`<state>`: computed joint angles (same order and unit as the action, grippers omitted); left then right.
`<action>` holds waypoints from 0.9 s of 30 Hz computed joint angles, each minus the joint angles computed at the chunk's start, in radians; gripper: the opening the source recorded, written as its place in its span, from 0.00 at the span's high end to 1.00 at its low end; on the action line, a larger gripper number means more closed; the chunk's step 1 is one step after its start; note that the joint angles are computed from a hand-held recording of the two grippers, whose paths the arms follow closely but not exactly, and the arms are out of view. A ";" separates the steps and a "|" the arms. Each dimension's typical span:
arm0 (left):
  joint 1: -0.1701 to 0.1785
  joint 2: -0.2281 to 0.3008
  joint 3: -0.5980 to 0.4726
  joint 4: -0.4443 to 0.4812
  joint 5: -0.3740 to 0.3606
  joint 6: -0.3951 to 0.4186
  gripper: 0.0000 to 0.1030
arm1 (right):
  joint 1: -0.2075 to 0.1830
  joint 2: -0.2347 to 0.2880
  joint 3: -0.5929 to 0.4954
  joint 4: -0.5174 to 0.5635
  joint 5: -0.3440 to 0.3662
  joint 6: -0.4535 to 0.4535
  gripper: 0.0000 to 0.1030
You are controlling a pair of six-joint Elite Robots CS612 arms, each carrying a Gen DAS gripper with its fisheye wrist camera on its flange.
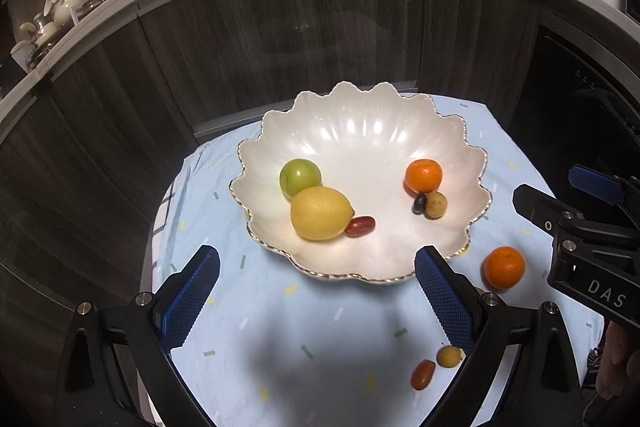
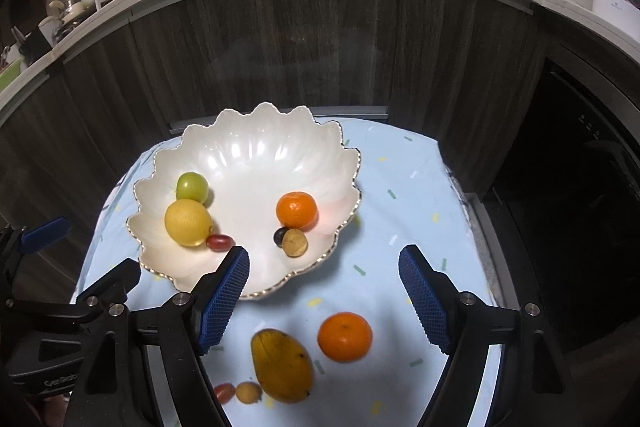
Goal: Organize fruits
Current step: 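Withdraw both open tools from the bowl toward the mango and red date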
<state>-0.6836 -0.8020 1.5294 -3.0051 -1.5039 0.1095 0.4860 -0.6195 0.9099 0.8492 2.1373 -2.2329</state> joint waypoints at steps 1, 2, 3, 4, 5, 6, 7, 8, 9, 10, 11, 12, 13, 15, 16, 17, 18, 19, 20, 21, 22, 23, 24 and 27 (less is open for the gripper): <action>-0.001 -0.003 0.006 -0.004 0.000 -0.001 0.03 | 0.001 -0.003 0.006 -0.002 0.002 0.002 0.24; -0.002 -0.005 0.009 -0.005 -0.001 -0.001 0.03 | 0.002 -0.005 0.011 -0.003 0.003 0.006 0.24; -0.003 -0.007 0.014 -0.008 -0.001 -0.001 0.03 | 0.004 -0.007 0.015 -0.003 0.004 0.009 0.24; -0.003 -0.008 0.017 -0.009 -0.001 -0.001 0.03 | 0.004 -0.008 0.018 -0.003 0.005 0.011 0.24; -0.004 -0.010 0.021 -0.012 -0.002 -0.002 0.03 | 0.006 -0.009 0.022 -0.003 0.006 0.013 0.24; -0.005 -0.011 0.025 -0.013 -0.003 -0.004 0.03 | 0.007 -0.011 0.026 -0.003 0.005 0.015 0.24; -0.005 -0.013 0.029 -0.014 -0.004 -0.007 0.03 | 0.008 -0.013 0.031 -0.004 0.006 0.017 0.24; -0.006 -0.015 0.034 -0.015 -0.005 -0.010 0.03 | 0.009 -0.013 0.034 -0.003 0.006 0.019 0.24; -0.007 -0.016 0.039 -0.016 -0.005 -0.012 0.03 | 0.010 -0.014 0.036 -0.002 0.006 0.020 0.24; -0.008 -0.016 0.041 -0.016 -0.006 -0.013 0.03 | 0.010 -0.014 0.040 -0.001 0.005 0.021 0.24; -0.008 -0.017 0.044 -0.013 -0.008 -0.014 0.03 | 0.011 -0.016 0.045 -0.001 0.004 0.023 0.24; -0.009 -0.018 0.048 -0.012 -0.010 -0.015 0.03 | 0.012 -0.016 0.047 0.000 0.004 0.025 0.24; -0.010 -0.019 0.053 -0.012 -0.012 -0.015 0.03 | 0.012 -0.017 0.049 0.001 0.004 0.027 0.24; -0.011 -0.019 0.057 -0.010 -0.014 -0.015 0.03 | 0.014 -0.016 0.052 0.003 0.004 0.030 0.24; -0.012 -0.020 0.061 -0.011 -0.014 -0.015 0.04 | 0.014 -0.016 0.055 0.003 0.004 0.031 0.24; -0.012 -0.021 0.065 -0.013 -0.015 -0.016 0.04 | 0.015 -0.016 0.057 0.003 0.003 0.032 0.24; -0.013 -0.022 0.069 -0.014 -0.016 -0.017 0.04 | 0.016 -0.016 0.060 0.003 0.003 0.033 0.24; -0.013 -0.024 0.074 -0.015 -0.017 -0.018 0.04 | 0.017 -0.016 0.062 0.004 0.003 0.033 0.24; -0.013 -0.024 0.077 -0.015 -0.018 -0.018 0.04 | 0.019 -0.015 0.064 0.005 0.004 0.032 0.24; -0.013 -0.024 0.080 -0.015 -0.020 -0.018 0.04 | 0.020 -0.014 0.065 0.006 0.005 0.030 0.24; -0.013 -0.024 0.084 -0.014 -0.022 -0.017 0.04 | 0.021 -0.012 0.065 0.008 0.006 0.029 0.24; -0.013 -0.024 0.088 -0.014 -0.026 -0.017 0.04 | 0.023 -0.010 0.067 0.009 0.007 0.027 0.24; -0.013 -0.024 0.091 -0.011 -0.031 -0.017 0.04 | 0.025 -0.009 0.068 0.010 0.007 0.026 0.24; -0.013 -0.024 0.100 -0.001 -0.041 -0.014 0.04 | 0.026 -0.005 0.072 0.010 -0.004 0.024 0.25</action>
